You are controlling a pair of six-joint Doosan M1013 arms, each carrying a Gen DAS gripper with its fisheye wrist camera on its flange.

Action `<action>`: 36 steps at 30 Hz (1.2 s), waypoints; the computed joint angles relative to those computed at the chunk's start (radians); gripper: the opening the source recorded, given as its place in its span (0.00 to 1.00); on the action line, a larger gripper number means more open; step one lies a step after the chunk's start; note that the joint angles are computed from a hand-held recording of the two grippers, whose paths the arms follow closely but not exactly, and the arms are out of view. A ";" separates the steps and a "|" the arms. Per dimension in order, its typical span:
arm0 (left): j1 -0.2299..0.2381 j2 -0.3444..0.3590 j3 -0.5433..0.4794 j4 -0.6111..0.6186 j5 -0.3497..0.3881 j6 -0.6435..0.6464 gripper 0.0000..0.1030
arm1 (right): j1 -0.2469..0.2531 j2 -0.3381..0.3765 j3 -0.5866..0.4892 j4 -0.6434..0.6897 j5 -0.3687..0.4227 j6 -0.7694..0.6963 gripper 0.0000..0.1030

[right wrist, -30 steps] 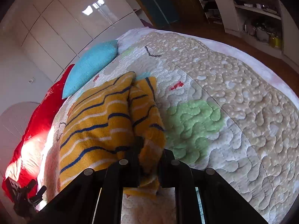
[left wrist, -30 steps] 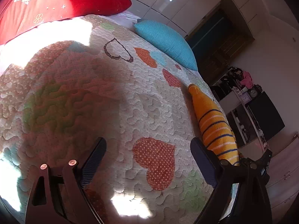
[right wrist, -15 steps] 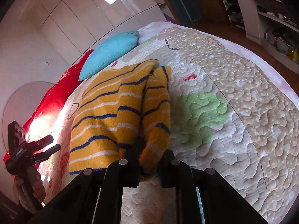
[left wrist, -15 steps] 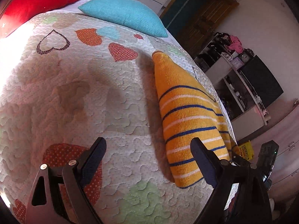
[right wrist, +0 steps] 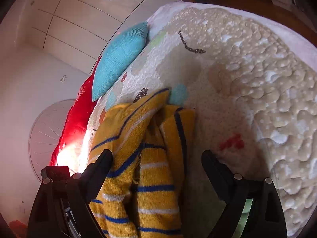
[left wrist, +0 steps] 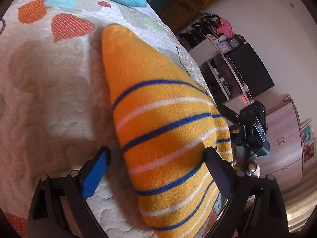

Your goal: Fold small clothes

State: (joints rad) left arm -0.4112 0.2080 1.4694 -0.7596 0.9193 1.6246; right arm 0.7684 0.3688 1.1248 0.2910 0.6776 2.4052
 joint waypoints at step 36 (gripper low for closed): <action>-0.361 -0.407 0.230 1.728 0.054 -1.269 1.00 | 0.154 0.121 -0.261 -0.392 0.352 0.143 0.49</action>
State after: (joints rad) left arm -0.7722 -0.1991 1.6997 0.9684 0.9732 0.3556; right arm 0.9229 0.4895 0.8635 -0.1007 1.0291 2.5479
